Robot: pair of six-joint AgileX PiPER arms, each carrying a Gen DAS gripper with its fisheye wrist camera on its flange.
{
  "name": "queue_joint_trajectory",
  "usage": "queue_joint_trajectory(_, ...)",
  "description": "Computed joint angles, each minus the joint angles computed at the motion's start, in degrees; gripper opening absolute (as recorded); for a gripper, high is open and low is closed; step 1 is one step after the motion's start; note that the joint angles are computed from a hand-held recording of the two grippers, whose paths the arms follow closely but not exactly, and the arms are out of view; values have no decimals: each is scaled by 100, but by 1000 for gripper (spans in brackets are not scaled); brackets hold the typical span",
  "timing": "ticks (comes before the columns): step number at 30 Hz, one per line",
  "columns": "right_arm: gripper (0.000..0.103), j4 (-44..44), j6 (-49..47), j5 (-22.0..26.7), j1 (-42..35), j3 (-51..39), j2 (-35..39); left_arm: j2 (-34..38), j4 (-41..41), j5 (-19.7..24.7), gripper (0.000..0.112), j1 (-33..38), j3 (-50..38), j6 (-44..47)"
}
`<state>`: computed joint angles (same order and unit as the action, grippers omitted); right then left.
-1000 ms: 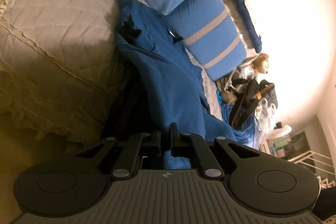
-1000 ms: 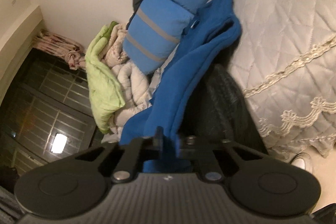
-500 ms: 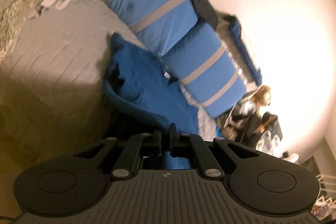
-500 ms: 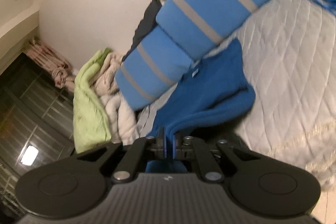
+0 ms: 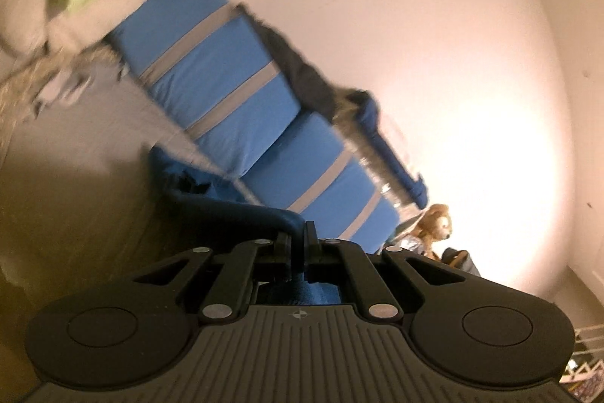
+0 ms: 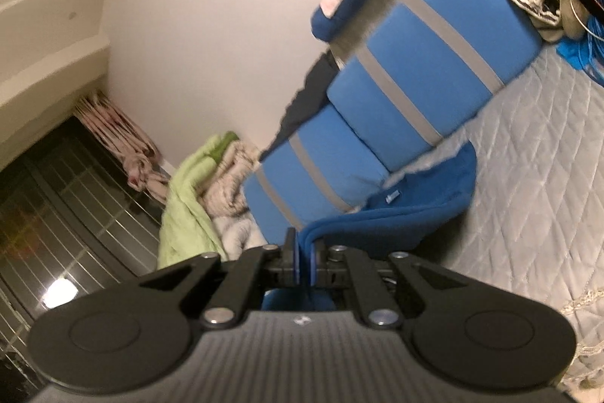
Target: Fold clothes
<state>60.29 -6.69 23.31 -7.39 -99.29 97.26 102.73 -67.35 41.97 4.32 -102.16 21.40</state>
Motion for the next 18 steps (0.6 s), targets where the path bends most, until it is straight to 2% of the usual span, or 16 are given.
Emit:
queue_joint_trajectory(4, 5, -49, 40, -227, 56, 289, -383, -224, 36, 39, 5, 1, 16, 133)
queue_joint_trajectory(7, 5, -801, 775, -302, 149, 298, -450, -52, 496, 27, 5, -106, -128, -233)
queue_joint_trajectory(13, 5, -1570, 1647, 31, 150, -365, 239, 537, 1405, -251, 5, -354, -693, -930)
queue_joint_trajectory(18, 6, -2170, 2112, 505, 31, -1653, 1058, 1089, 1857, -157, 5, -396, -1552, -1276)
